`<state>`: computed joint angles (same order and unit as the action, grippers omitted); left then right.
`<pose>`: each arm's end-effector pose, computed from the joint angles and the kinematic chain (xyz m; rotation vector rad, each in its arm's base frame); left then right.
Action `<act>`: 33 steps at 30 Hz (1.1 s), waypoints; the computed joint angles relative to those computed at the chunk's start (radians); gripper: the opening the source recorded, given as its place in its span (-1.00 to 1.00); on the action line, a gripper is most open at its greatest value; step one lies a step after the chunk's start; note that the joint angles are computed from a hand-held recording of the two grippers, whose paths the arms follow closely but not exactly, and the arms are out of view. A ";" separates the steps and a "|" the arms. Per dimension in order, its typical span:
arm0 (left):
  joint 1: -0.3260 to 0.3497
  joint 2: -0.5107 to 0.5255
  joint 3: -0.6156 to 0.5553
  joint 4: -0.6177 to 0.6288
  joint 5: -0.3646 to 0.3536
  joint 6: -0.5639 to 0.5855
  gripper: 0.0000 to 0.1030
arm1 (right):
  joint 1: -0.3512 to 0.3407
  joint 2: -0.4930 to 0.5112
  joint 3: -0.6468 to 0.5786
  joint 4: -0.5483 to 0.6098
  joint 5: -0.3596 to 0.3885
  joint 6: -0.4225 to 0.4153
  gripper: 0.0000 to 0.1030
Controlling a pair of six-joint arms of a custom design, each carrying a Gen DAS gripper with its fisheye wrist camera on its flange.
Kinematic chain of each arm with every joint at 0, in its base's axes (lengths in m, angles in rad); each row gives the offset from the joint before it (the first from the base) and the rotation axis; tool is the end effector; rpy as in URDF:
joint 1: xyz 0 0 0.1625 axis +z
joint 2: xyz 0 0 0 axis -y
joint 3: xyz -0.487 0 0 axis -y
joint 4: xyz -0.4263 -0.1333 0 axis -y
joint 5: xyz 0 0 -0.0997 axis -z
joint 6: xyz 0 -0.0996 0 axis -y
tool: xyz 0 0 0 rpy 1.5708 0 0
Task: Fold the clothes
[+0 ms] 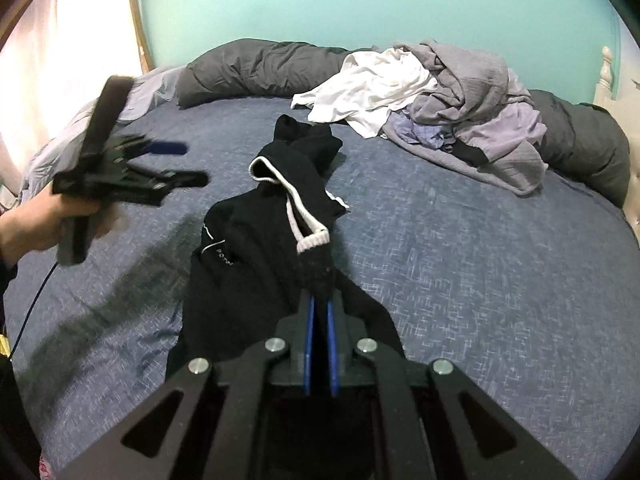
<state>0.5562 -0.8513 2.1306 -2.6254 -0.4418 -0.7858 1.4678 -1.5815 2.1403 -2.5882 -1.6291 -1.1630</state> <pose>-0.3332 -0.4701 0.0567 0.3923 2.0882 -0.9028 0.0765 -0.5002 0.3784 1.3917 -2.4127 0.4761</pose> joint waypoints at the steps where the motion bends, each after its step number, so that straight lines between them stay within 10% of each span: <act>1: 0.011 0.011 -0.016 -0.003 0.005 0.024 0.72 | -0.005 0.002 -0.005 0.008 0.007 0.003 -0.89; 19: 0.094 0.189 -0.169 -0.191 0.051 0.472 0.70 | -0.051 0.019 -0.047 0.073 0.065 0.016 -0.89; 28: 0.100 0.189 -0.187 -0.105 0.032 0.436 -0.84 | -0.055 0.019 -0.037 0.070 0.074 0.020 -0.89; 33: 0.073 0.143 -0.153 -0.088 0.029 0.386 -0.94 | -0.051 0.007 -0.042 0.078 0.090 0.048 -0.89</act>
